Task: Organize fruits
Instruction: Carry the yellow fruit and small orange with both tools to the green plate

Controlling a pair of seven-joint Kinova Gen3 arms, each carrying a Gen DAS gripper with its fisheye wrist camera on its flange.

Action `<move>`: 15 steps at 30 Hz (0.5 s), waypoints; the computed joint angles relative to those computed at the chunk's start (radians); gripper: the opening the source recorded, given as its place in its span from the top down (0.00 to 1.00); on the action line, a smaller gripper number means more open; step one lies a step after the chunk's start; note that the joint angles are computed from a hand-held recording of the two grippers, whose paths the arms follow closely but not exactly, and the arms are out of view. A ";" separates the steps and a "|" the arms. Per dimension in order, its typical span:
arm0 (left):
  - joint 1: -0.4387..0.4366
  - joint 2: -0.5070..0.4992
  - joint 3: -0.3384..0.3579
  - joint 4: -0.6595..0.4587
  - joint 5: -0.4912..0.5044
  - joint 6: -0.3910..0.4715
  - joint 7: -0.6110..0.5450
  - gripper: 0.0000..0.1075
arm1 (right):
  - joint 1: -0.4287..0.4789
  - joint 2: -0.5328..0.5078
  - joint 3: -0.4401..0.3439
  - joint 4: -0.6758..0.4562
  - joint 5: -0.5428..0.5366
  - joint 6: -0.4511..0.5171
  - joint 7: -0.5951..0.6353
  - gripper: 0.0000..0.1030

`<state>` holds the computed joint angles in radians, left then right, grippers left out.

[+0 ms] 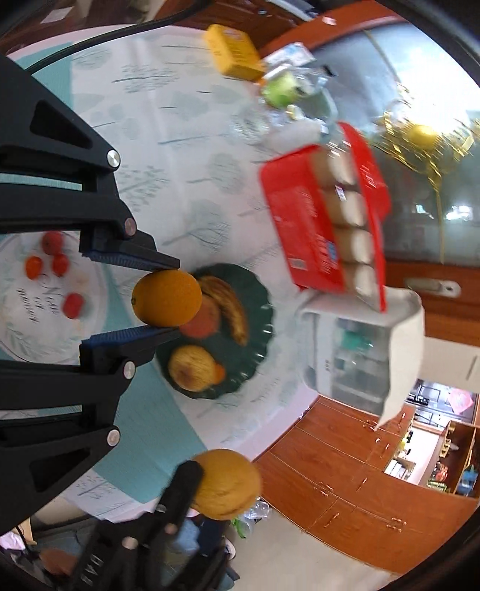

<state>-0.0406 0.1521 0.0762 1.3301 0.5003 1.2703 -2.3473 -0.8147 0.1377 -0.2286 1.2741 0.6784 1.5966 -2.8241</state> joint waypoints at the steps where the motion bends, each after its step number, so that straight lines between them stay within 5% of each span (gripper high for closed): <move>1: 0.024 0.001 0.009 -0.013 -0.023 -0.020 0.029 0.75 | 0.016 -0.012 0.011 0.001 0.000 -0.005 0.039 0.52; 8: 0.240 0.087 0.047 -0.130 -0.245 -0.149 0.296 0.75 | 0.213 -0.082 0.110 0.107 -0.083 -0.216 0.308 0.52; 15: 0.366 0.304 0.053 -0.279 -0.389 -0.109 0.540 0.75 | 0.468 -0.055 0.108 0.303 -0.227 -0.501 0.513 0.52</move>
<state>0.3253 0.4556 0.1294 1.0514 0.1114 1.1618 -1.8076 -0.3471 0.0824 -0.1202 1.5768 0.4511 1.0961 -2.3114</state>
